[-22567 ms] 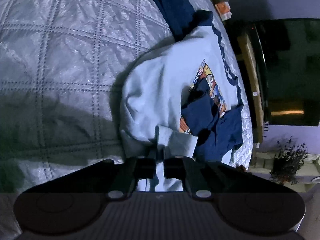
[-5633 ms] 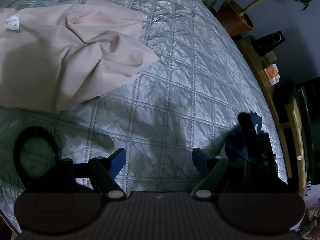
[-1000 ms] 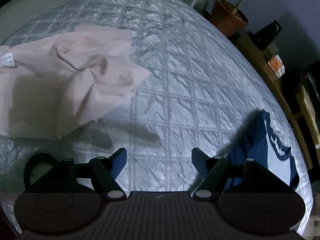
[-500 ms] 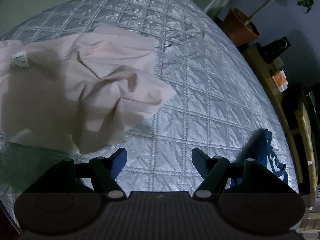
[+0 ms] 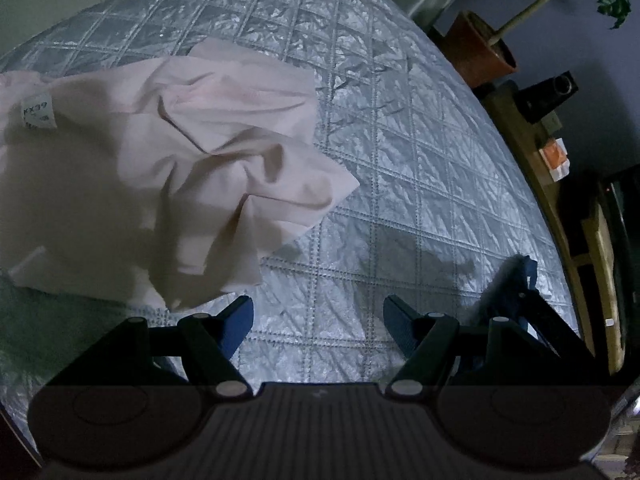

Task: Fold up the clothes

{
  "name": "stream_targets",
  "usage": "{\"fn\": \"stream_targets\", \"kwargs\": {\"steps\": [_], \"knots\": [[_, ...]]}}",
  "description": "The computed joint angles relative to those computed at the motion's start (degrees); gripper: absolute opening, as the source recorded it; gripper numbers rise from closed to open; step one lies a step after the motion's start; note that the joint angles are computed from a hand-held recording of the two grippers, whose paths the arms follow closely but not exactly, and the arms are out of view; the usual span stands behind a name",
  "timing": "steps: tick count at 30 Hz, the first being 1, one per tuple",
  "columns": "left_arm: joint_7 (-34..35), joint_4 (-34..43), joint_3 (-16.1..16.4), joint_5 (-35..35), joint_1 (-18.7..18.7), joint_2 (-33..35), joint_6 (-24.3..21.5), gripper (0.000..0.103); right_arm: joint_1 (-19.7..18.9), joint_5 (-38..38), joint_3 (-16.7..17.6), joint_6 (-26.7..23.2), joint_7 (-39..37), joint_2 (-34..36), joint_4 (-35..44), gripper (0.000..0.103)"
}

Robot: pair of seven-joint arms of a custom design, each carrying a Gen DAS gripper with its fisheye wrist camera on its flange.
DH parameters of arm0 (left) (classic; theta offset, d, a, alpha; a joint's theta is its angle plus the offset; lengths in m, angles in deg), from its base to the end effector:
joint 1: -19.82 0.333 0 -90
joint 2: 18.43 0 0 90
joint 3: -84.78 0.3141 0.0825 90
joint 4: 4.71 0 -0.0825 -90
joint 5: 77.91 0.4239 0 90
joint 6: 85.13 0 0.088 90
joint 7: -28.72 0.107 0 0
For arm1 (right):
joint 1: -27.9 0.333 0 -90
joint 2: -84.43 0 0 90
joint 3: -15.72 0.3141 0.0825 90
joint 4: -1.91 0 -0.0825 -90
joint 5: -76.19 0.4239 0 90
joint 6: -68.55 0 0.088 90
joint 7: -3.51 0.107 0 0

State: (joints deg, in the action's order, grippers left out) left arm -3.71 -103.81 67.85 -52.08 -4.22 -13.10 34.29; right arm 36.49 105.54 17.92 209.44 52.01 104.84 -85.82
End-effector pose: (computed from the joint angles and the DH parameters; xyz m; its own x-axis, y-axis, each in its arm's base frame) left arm 0.5134 -0.4085 0.5385 0.8562 -0.3276 0.3996 -0.2586 -0.9412 -0.2175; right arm 0.7348 0.1355 0.5027 0.5823 -0.8104 -0.0651 -0.6429 -0.4100 -0.6469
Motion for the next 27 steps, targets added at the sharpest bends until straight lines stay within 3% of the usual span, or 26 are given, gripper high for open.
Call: {"fn": "stream_targets", "kwargs": {"steps": [1,2,3,4,8,9,10,11,12,13,14,17,18,19,20,22,25,26,27], "knots": [[-0.06,-0.01,0.01,0.01,-0.01,0.03,0.01,0.068,0.59,-2.17,-0.48,-1.05,0.31,1.6,1.99,0.049],[-0.08,-0.06,0.0,-0.04,-0.03,0.02,0.05,0.068,0.58,-3.19,-0.72,-3.28,0.75,3.04,4.22,0.033],[-0.06,-0.14,0.0,-0.13,-0.02,0.03,0.2,0.068,0.41,-3.9,-0.86,-5.82,1.21,4.5,6.56,0.005],[-0.01,-0.27,0.01,-0.24,0.0,0.02,0.38,0.068,-0.06,-3.55,-0.76,-8.59,2.28,6.01,9.13,0.004],[0.4,0.09,-0.01,-0.43,-0.04,0.62,0.89,0.068,-7.96,12.41,4.7,-21.8,2.62,12.54,19.98,0.005],[0.84,0.63,-0.04,-0.39,-0.12,1.06,0.78,0.068,-9.88,16.83,6.02,-25.37,3.19,14.82,23.0,0.018],[1.41,1.18,-0.07,-0.4,-0.2,1.52,0.72,0.068,-9.8,17.23,5.83,-25.75,3.71,15.55,24.02,0.047],[1.81,1.72,-0.07,-0.39,-0.32,1.96,0.57,0.068,-8.31,14.4,4.57,-25.23,4.24,15.84,24.76,0.062],[1.95,1.99,-0.04,-0.41,-0.42,2.2,0.52,0.068,-7.04,11.9,3.63,-23.87,3.67,15.26,24.1,0.063],[1.99,2.16,0.0,-0.45,-0.5,2.35,0.53,0.068,-7.12,12.52,3.95,-21.44,1.76,13.77,21.69,0.049],[1.88,2.15,0.06,-0.47,-0.56,2.35,0.54,0.068,-8.56,16.43,5.27,-19.2,-0.24,12.06,18.86,0.046],[1.08,1.63,0.21,-0.39,-0.63,1.95,0.65,0.068,-8.76,20.41,4.38,-10.68,-2.82,3.95,7.56,0.047],[0.96,1.4,0.23,-0.4,-0.6,1.77,0.84,0.068,-8.58,21.48,3.9,-7.98,-3.48,1.54,4.35,0.041],[1.01,1.33,0.23,-0.44,-0.57,1.72,0.93,0.069,-7.7,19.9,3.33,-5.45,-7.53,-1.52,-0.07,0.02],[1.07,1.36,0.21,-0.41,-0.57,1.76,0.97,0.069,-6.56,17.56,2.74,-2.72,-12.15,-4.62,-4.64,0.009],[1.26,1.57,0.16,-0.32,-0.62,1.97,1.06,0.069,-4.71,14.79,1.9,1.64,-18.97,-9.31,-11.69,0.004],[1.95,2.32,0.12,-0.35,-0.74,2.7,1.09,0.069,-2.98,15.46,1.07,3.45,-19.94,-11.18,-15.01,0.004],[2.08,2.48,0.13,-0.48,-0.77,2.91,1.24,0.069,-1.49,13.52,-0.11,2.2,-17.25,-10.22,-13.84,0.005],[2.14,2.59,0.15,-0.64,-0.78,3.1,1.47,0.069,-1.69,10.11,0.04,-2.24,-13.77,-8.36,-11.22,0.011]]}}
